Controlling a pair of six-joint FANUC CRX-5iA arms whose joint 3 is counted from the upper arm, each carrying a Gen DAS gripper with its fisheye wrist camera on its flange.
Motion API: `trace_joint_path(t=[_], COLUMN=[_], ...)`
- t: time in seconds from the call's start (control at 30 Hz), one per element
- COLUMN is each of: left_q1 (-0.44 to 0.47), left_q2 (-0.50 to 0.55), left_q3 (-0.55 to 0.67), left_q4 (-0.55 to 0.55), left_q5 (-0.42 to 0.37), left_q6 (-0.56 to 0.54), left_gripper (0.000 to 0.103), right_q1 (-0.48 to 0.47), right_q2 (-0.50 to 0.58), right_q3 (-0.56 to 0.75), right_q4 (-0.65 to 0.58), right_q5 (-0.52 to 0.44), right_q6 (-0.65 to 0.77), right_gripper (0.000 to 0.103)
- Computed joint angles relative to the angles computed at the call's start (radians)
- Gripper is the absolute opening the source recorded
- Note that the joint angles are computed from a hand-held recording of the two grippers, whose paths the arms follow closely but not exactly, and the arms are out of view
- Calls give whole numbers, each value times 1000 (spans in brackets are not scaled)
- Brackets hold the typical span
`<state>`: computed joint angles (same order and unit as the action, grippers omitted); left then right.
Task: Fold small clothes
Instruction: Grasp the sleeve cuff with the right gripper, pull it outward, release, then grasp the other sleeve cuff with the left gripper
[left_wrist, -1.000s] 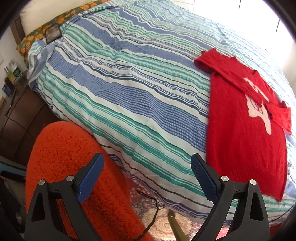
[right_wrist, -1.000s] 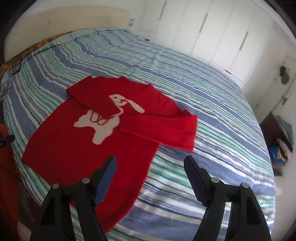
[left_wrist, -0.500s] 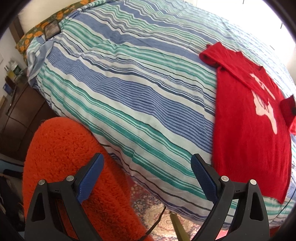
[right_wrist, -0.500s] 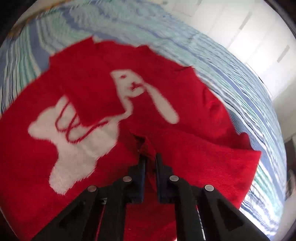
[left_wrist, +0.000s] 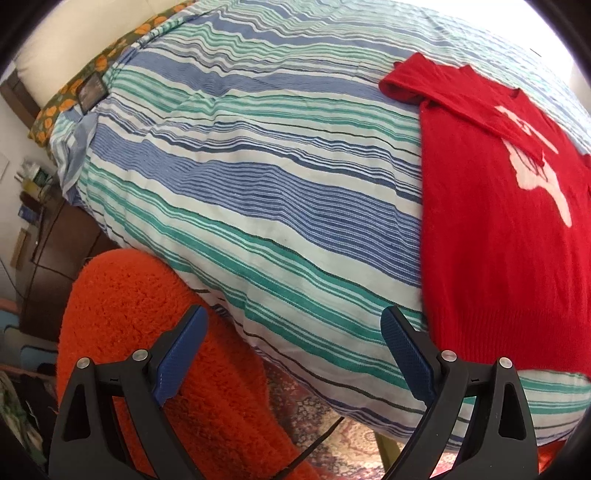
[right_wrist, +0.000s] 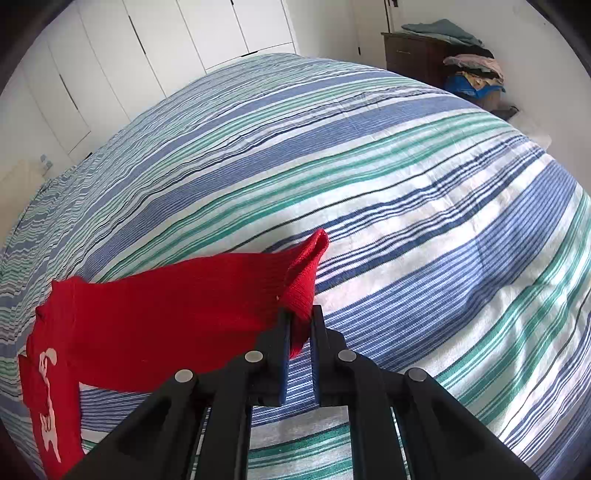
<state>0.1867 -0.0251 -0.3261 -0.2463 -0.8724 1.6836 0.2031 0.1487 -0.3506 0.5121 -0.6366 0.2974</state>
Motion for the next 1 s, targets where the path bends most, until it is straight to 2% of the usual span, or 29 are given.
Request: trace_joint_path(t=[0.2,0.3,0.33,0.4,0.43,0.47,0.57,0.63,0.7,0.8,0.83,0.87,0.93,1.0], left_q1=[-34,-69,-80,-90,-86,-84,-109,-175,-252,-364,-403,-426,-456,-475], left_q2=[17,6,-7,-36,-46,-50,-11,75,167,321,372,405,465,524], left_q3=[28,62,70,91,99,106,126,186,249,385,438,475,535,593], left_q4=[-46,-58,-57,-1,65,136,357,396,318,80,-28,-91,-172,-212], left_q5=[-32,-50,-41,-1,33,68,162,172,194,179,165,152,125,79], left_q6=[-5,-72,-102,-192,-256,-320,-524,-616,-601,-430,-346,-295,-228,-216], left_gripper=[95,94,94,94,95,96,99,99,99,90,87,87,87,87], right_q1=[28,47,55,66,69,75,110,153,209,302,328,350,387,423], right_q2=[20,30,31,24,9,-20,-133,-220,-290,-356,-356,-359,-371,-371], right_q3=[-20,-24,-27,-25,-31,-55,-156,-230,-289,-345,-343,-340,-344,-342], right_q4=[45,101,109,99,88,94,148,185,220,250,237,215,186,184], right_q5=[-61,-96,-101,-127,-131,-127,-130,-103,-78,-45,-33,-16,10,6], right_q6=[-109,-124,-119,-95,-90,-108,-217,-308,-387,-467,-466,-452,-422,-392], right_gripper=[9,10,18,45,73,82,82,82,82,82,82,82,82,82])
